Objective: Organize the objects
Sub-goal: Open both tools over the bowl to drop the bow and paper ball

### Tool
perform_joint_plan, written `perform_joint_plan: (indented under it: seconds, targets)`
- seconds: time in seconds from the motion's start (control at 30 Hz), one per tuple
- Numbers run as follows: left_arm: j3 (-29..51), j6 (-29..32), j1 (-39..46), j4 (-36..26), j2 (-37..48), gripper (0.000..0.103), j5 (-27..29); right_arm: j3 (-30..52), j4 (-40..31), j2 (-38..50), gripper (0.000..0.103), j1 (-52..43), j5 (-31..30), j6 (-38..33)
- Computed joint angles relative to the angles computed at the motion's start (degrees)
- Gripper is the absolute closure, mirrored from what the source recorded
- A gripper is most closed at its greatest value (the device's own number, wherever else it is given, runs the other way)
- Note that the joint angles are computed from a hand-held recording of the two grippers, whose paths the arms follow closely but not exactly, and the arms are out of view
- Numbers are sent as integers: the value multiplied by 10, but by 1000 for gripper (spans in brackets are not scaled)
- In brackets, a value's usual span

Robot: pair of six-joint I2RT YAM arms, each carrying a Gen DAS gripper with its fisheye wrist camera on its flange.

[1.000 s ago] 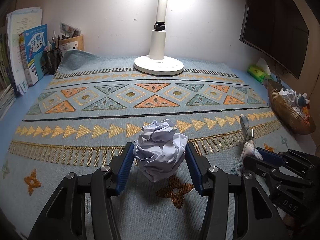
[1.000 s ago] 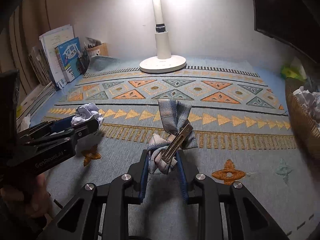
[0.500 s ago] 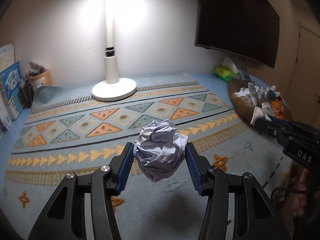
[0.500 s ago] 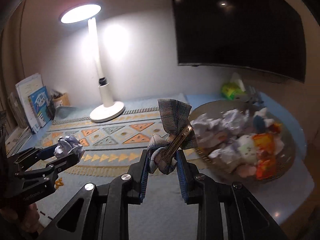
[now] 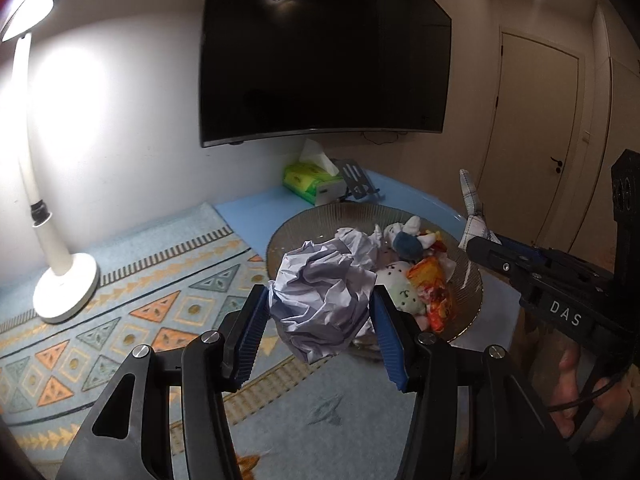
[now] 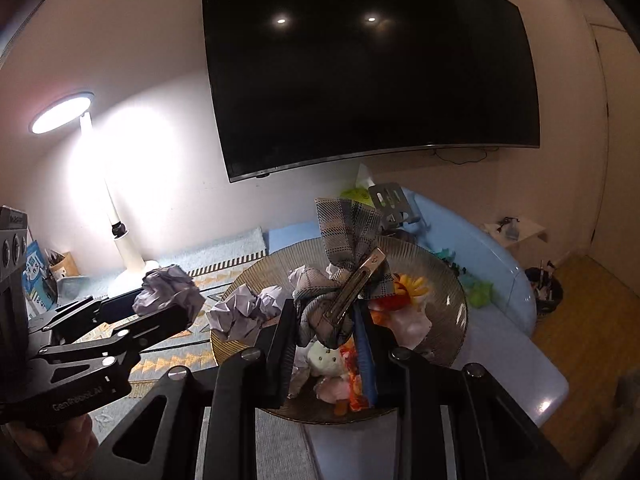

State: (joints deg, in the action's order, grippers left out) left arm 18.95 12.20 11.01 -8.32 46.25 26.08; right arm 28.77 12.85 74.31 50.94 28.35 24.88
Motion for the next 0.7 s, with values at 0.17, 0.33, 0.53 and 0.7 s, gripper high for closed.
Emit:
perform_joint_plan:
  seconds: [0.17,0.33,0.53,0.7]
  targets:
    - [7,-51,-95,106,89,54,-78,10,4,36,59,-15,-13,-30]
    - [44,-70,-106,134,194,30,-63,-19,44,40,27,-8,9,-37]
    - [24,-64,-92,156,202,29,-59,-27,39,43,27,-10,13,-22]
    - [2,-45,-47,139,170,29,-40,-41,42,23,27,-5,2,0]
